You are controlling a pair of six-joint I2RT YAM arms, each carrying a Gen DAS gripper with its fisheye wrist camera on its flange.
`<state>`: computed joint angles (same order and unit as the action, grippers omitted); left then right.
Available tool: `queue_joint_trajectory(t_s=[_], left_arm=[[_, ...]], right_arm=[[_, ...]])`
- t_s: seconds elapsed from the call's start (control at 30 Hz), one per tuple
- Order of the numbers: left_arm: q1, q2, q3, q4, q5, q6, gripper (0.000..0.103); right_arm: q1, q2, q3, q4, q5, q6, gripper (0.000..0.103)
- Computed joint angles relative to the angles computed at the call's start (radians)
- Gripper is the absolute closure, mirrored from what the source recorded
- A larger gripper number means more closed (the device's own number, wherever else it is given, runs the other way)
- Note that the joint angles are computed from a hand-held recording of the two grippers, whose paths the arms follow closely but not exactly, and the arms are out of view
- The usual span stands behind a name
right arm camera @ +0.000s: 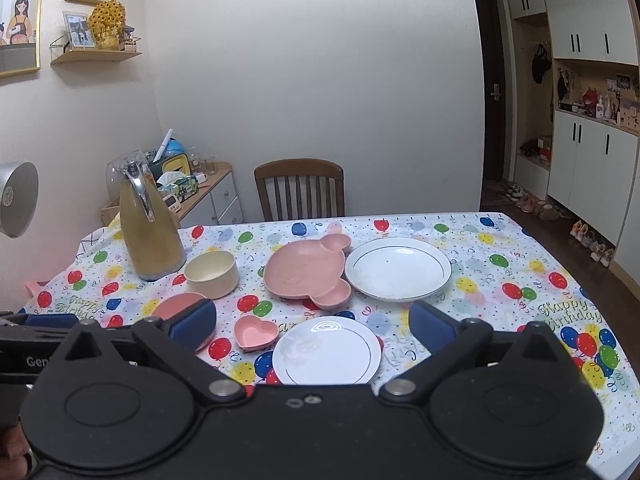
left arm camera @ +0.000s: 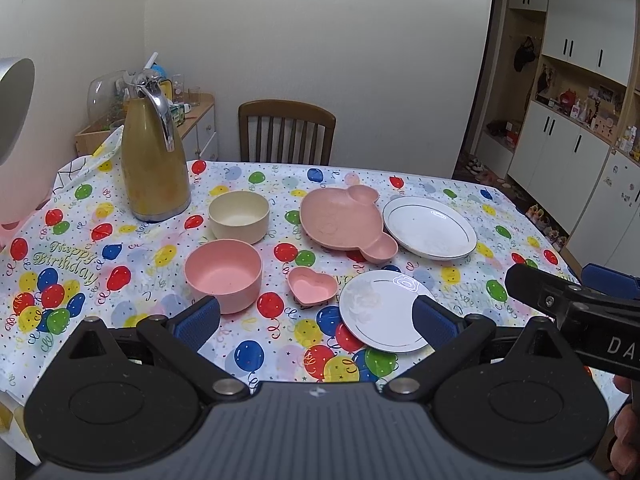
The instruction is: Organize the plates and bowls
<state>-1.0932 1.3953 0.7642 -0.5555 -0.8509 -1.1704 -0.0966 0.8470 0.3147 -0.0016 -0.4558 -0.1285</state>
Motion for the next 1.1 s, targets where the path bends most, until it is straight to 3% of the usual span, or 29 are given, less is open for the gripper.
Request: queue_joint_trajectory(t_s=[0.3, 0.53, 0.8, 1.1], left_arm=[[0.004, 0.001, 0.002, -0.002, 0.006, 0.001, 0.0], [0.043, 0.038, 0.007, 0.074, 0.036, 0.059, 0.0], [0.129, 0.159, 0.059, 0.206, 0.11, 0.143, 0.0], [0.228, 0.376, 0.257, 0.26, 0.184, 0.239, 0.0]], right_arm=[[0.007, -0.006, -0.003, 0.003, 0.014, -0.011, 0.0], [-0.003, 0.03, 0.005, 0.02, 0.021, -0.018, 0.0], [-0.052, 0.27, 0.097, 0.102, -0.018, -0.087, 0.001], [-0.115, 0.59, 0.299, 0.149, -0.062, -0.158, 0.001]])
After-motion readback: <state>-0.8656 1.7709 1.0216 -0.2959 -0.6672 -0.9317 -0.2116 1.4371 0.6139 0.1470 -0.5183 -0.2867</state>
